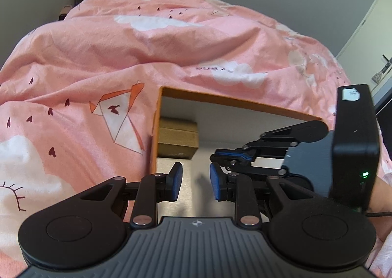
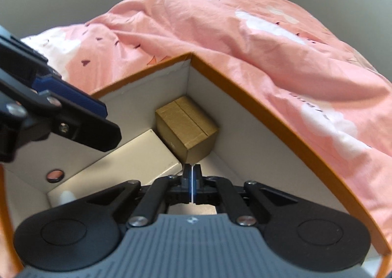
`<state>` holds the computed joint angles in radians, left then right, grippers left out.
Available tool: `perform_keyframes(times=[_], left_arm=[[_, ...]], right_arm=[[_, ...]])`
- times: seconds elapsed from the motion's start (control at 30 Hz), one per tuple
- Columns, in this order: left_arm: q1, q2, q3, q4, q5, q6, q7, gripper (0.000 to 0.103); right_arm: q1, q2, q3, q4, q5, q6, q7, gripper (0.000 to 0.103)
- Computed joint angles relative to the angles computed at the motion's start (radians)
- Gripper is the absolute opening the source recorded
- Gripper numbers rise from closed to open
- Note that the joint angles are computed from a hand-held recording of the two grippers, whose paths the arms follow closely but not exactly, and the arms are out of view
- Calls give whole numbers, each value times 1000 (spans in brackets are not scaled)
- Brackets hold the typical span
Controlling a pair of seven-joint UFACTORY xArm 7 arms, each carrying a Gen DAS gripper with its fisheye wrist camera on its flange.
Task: Organize objects
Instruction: 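Lower the gold-brown box into the orange box corner and open the right gripper, then move both grippers back to the pile and grasp the pink backpack with the left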
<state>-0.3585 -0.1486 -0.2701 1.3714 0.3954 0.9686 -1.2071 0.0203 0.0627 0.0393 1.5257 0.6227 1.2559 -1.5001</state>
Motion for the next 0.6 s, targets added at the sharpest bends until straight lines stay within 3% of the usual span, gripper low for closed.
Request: perform_keyframes(times=[0.17,0.23,0.3,0.43,0.6], left_arm=[[-21,7,-40,63,92,66,-22,34],[-36,0,-57,81,139,87,-31,40],[-51,-14,-70,85,164,81,-34,45],[-78,-33,-100,84,176,82,-26,48],[-109,-61,-119,40,118,57,-43,48]], right_arm=[[-31,-42,-34,39,29,80,80,10],[-54,-43,-54,78,53,152,131,20],[-83,-60,-77,90,89,207,158,38],[-135,-119,-128,61,142,272,191,39],[-195,-160,-195,37,179,370,256,39]])
